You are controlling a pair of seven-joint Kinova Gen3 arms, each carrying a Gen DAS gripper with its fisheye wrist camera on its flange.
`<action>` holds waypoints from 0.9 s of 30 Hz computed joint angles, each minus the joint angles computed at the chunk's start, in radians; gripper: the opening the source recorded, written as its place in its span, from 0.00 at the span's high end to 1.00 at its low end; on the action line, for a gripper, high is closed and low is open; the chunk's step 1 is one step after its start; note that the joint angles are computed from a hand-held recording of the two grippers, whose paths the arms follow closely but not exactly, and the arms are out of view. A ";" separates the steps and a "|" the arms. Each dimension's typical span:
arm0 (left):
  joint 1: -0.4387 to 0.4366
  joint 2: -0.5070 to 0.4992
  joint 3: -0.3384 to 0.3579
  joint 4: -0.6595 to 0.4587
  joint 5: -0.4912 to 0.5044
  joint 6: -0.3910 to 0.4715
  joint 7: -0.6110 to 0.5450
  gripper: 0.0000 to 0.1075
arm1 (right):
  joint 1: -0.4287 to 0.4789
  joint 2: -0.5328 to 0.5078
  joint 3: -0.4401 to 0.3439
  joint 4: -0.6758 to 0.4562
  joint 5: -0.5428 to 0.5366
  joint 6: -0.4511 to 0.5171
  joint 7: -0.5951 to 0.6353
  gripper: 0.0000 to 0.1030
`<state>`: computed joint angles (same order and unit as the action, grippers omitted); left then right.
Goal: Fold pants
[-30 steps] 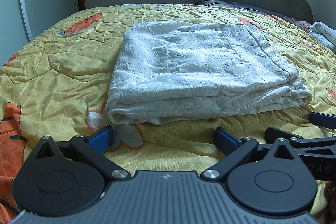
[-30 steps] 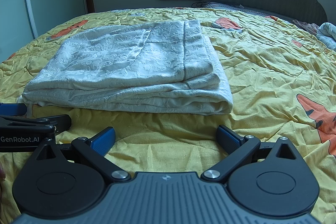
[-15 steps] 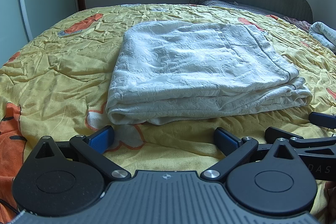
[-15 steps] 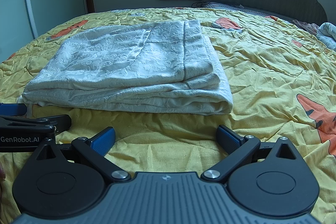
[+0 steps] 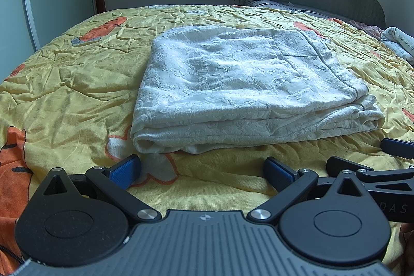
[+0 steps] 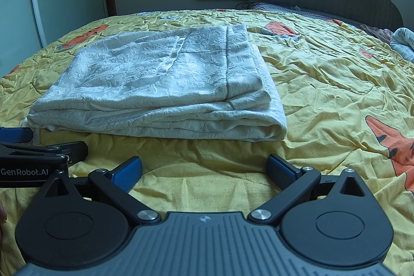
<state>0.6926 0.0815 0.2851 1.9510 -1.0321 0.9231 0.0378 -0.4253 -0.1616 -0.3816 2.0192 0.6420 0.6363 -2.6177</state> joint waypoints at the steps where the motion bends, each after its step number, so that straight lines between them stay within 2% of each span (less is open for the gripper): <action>1: 0.000 0.000 0.000 0.000 0.000 0.000 0.000 0.04 | 0.000 0.000 0.001 0.000 0.000 0.000 0.001 0.00; 27: -0.004 0.000 -0.001 0.000 0.000 -0.004 -0.010 0.04 | -0.002 0.000 0.000 0.000 0.002 0.001 -0.002 0.00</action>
